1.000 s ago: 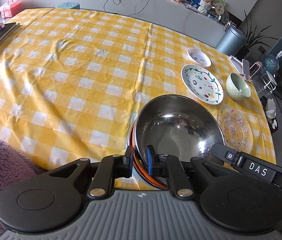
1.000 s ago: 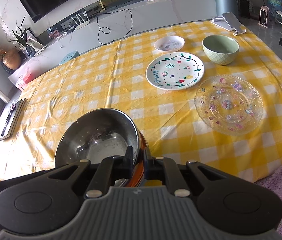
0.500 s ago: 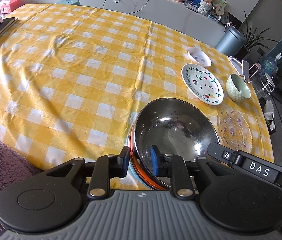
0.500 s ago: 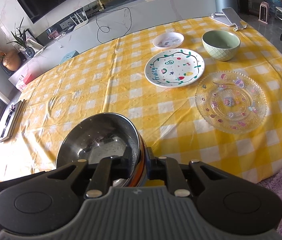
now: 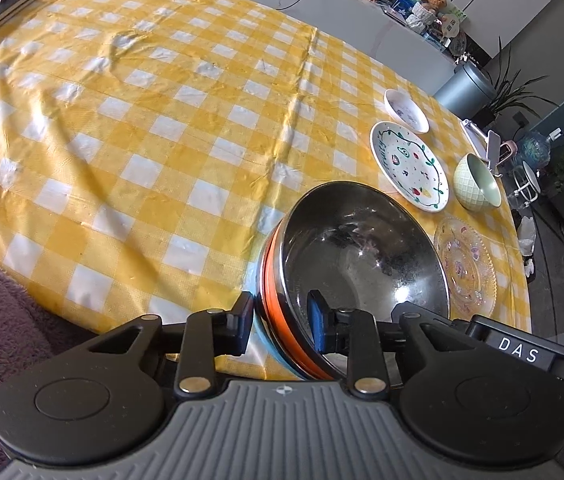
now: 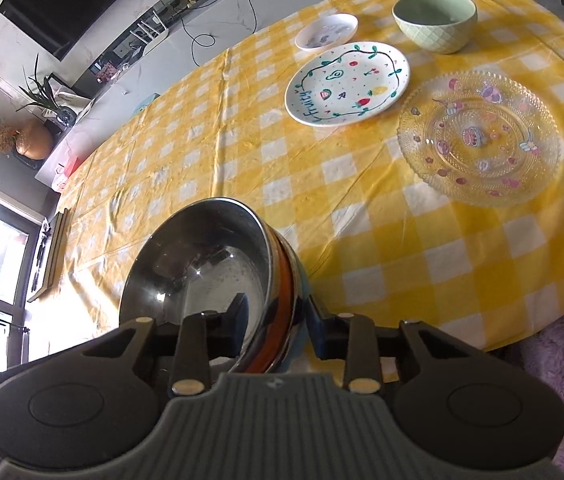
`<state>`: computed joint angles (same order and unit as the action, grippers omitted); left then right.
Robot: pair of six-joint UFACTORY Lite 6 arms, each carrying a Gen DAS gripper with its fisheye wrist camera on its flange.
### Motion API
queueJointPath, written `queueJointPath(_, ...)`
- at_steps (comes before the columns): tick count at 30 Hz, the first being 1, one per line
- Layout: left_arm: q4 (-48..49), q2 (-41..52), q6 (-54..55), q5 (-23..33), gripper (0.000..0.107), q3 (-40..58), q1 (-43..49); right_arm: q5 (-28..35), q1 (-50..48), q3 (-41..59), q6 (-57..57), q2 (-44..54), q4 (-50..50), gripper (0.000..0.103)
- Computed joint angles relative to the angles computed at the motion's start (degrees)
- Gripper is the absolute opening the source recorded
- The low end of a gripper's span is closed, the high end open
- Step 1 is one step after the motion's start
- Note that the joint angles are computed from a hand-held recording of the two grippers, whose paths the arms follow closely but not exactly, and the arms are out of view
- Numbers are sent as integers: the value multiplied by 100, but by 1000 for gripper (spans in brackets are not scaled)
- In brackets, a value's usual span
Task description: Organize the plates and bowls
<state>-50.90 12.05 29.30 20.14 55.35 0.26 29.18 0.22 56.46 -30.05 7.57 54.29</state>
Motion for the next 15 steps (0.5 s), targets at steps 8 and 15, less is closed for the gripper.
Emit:
queueJointPath(8, 300, 307, -329, -89, 30, 395, -98, -169, 68, 299, 220, 249, -116, 24)
queueJointPath(15, 769, 845, -827, -55, 31, 1186, -132, -167, 98, 1064, 454, 840, -232, 24)
